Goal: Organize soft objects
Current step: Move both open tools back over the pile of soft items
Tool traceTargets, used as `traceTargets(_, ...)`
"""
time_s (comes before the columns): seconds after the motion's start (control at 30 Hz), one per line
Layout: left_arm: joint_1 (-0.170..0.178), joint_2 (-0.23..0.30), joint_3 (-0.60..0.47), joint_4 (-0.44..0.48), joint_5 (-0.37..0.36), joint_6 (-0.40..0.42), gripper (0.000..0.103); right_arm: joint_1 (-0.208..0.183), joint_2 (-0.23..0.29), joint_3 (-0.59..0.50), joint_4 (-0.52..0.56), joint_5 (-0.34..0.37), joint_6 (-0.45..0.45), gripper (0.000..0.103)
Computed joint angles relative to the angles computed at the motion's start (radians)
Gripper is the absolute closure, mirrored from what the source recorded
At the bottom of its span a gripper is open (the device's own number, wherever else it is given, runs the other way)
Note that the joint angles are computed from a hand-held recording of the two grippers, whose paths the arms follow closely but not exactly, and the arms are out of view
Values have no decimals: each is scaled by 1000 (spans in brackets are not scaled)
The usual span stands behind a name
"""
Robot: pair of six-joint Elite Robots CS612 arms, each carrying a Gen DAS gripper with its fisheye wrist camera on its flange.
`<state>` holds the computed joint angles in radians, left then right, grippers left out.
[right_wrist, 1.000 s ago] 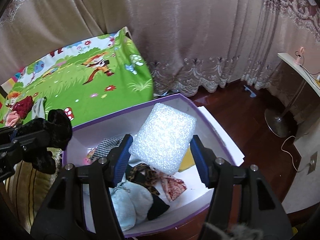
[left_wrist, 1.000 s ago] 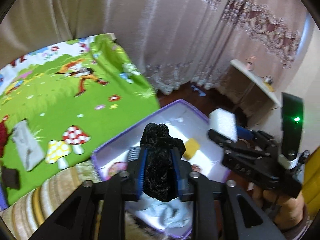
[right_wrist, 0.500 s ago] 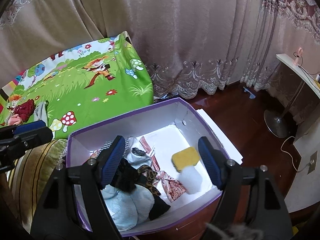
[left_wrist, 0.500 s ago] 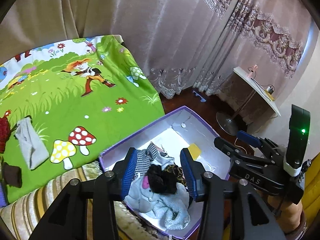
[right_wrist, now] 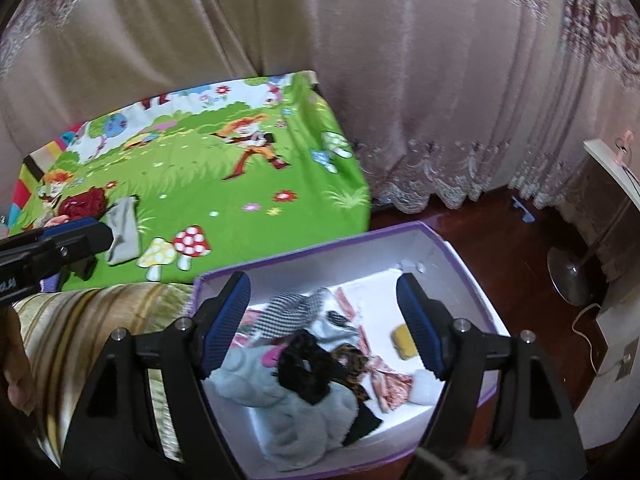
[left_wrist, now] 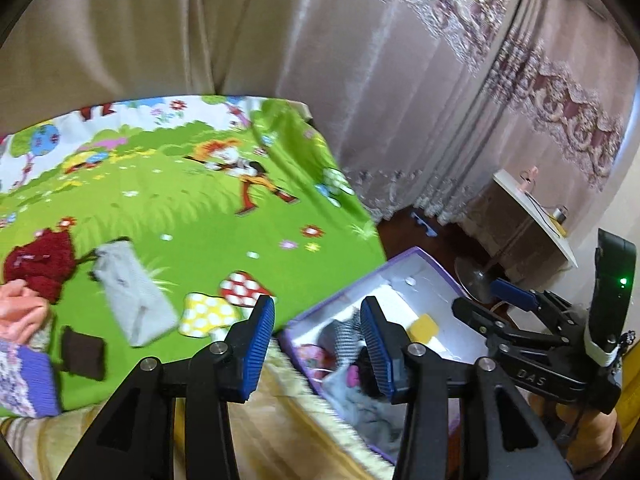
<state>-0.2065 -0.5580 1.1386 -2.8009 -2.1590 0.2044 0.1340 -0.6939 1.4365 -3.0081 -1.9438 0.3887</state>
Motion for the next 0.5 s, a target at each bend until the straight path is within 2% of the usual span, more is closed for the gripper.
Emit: traceTargets(0.5, 89, 77, -150, -15, 85, -113, 57, 52, 82, -193, 86, 68, -146, 25)
